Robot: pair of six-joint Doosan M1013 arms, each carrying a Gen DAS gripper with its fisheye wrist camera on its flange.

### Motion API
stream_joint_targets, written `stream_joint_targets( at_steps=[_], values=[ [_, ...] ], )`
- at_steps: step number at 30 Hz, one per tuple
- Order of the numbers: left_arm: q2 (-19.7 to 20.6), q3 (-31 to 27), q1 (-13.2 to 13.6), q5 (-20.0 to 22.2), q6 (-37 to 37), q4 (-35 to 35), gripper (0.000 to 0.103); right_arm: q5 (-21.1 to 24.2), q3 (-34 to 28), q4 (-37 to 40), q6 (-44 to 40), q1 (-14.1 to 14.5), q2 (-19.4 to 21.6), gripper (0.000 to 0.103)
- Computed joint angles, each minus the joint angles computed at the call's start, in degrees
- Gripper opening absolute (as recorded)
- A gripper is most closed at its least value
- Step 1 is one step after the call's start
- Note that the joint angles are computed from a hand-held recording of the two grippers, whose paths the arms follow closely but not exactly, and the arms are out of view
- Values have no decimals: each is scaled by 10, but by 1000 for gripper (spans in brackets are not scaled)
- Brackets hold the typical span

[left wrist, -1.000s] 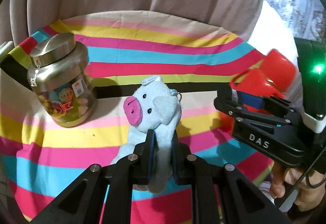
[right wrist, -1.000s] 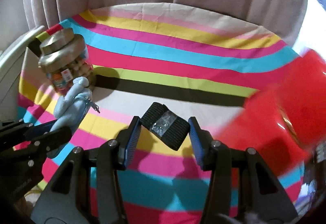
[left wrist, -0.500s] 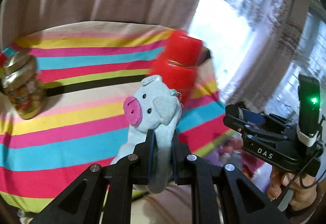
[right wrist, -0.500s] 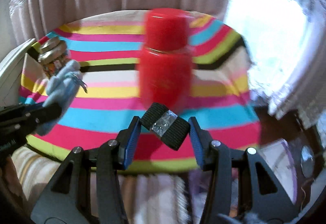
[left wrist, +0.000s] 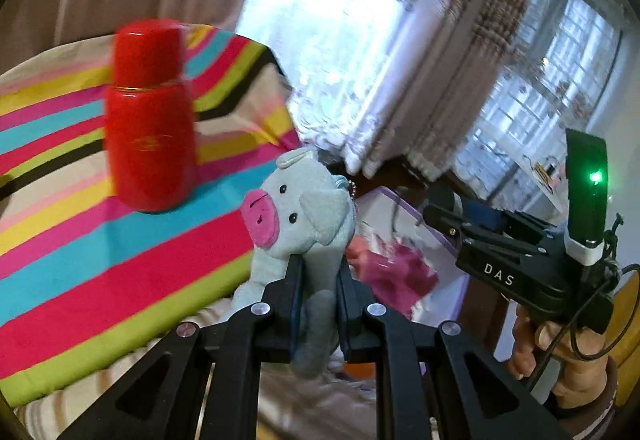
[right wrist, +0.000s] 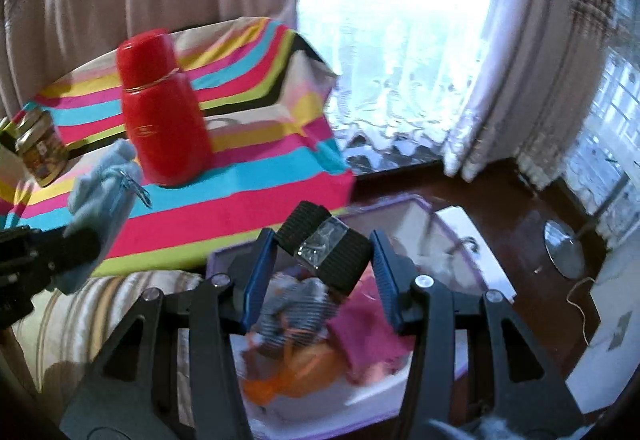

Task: Organize soft objects

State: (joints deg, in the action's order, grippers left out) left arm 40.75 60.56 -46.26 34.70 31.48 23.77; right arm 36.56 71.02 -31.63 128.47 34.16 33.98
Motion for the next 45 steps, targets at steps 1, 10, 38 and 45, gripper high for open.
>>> stream_joint_targets(
  at_steps=[1,10,38,45],
  values=[
    [9,-15,0,2,18,-19,16,-1,6,-6,8,-2,-3,52],
    [60,-94,-3,15,80,-107,53,-2,48,-51,79,-20,-31,56],
    [4,43,-37,2,-75,-75,90,30,133,-64,142,2,-77,77],
    [11,29,-37,26,-75,-75,93,31,131,-56,134,1,-74,77]
  ],
)
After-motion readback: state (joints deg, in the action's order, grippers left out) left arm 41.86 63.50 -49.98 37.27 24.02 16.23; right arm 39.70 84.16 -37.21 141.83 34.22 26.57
